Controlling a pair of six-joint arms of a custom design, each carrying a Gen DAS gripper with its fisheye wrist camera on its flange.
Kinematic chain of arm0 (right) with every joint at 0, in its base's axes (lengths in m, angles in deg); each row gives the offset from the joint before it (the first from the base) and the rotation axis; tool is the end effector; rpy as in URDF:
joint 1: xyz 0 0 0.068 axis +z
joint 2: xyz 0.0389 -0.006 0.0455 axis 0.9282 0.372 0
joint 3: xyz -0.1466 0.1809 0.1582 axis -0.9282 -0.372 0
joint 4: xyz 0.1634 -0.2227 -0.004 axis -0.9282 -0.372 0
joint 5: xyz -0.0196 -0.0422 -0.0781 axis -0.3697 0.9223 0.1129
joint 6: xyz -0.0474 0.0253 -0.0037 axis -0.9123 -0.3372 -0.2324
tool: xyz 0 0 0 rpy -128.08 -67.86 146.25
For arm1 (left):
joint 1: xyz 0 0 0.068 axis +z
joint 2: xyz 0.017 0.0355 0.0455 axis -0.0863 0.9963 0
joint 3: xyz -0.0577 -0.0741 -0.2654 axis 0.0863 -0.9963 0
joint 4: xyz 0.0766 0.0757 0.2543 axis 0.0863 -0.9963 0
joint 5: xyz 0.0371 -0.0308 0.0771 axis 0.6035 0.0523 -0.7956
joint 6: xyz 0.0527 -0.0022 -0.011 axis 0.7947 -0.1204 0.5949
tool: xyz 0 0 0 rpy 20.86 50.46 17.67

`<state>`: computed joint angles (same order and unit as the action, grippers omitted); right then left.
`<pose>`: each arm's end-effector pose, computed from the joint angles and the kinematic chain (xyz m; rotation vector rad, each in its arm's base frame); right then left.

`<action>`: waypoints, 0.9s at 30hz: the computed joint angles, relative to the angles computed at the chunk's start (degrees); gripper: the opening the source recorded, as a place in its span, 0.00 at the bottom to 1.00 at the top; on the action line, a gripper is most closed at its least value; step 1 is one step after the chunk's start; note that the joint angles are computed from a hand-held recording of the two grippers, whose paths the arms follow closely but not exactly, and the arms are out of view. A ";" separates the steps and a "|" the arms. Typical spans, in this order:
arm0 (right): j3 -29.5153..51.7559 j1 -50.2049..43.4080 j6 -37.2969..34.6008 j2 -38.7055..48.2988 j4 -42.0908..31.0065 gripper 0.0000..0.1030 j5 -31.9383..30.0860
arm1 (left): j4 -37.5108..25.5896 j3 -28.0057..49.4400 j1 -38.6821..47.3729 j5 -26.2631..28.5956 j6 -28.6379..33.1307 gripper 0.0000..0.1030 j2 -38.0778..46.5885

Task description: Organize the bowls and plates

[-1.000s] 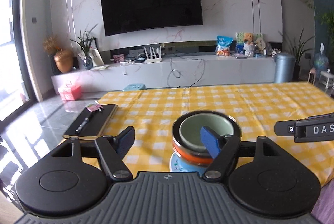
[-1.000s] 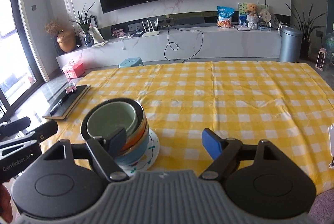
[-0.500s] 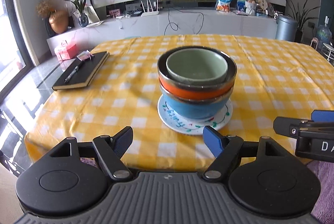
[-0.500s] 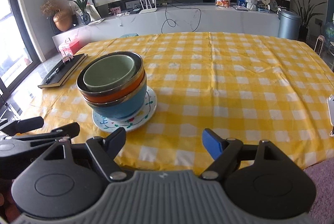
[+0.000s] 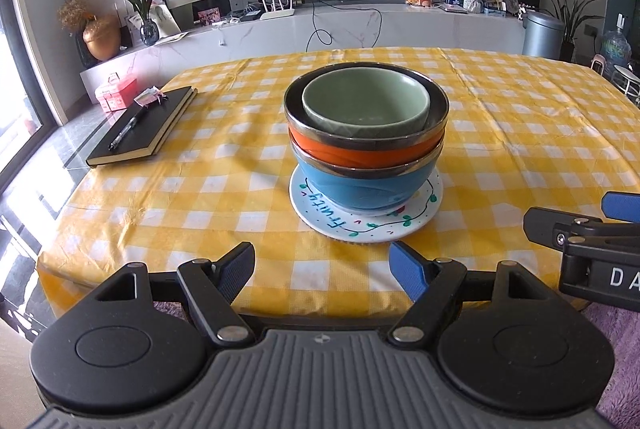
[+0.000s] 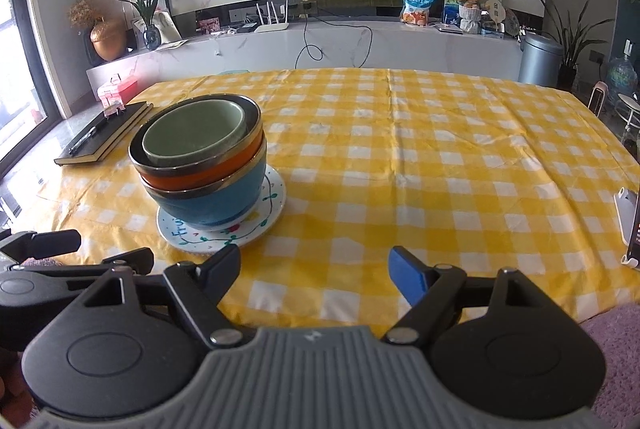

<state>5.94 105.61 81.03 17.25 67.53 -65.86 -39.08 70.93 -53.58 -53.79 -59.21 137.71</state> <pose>0.1621 0.1160 0.2038 -0.3375 2.2493 0.2803 0.1449 -0.1279 0.2838 -0.2213 2.3241 0.2539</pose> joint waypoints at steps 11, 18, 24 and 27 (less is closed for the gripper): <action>-0.68 -1.14 0.54 0.86 0.92 0.78 -1.39 | 1.28 -0.62 0.03 1.19 1.43 0.87 0.74; -0.99 0.09 0.26 0.84 1.61 0.78 -0.55 | 0.73 -0.93 -0.32 0.94 -0.27 0.87 0.35; -1.08 0.41 0.32 1.20 1.98 0.78 -0.35 | 0.51 -1.23 -0.18 0.86 -0.56 0.87 -0.38; -1.10 0.81 0.38 1.32 1.94 0.78 -0.16 | 0.33 -1.17 -0.30 0.75 -0.71 0.87 -0.35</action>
<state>4.85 106.42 81.41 18.57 69.47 -66.01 -38.75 69.76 -53.89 -53.03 -59.92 137.35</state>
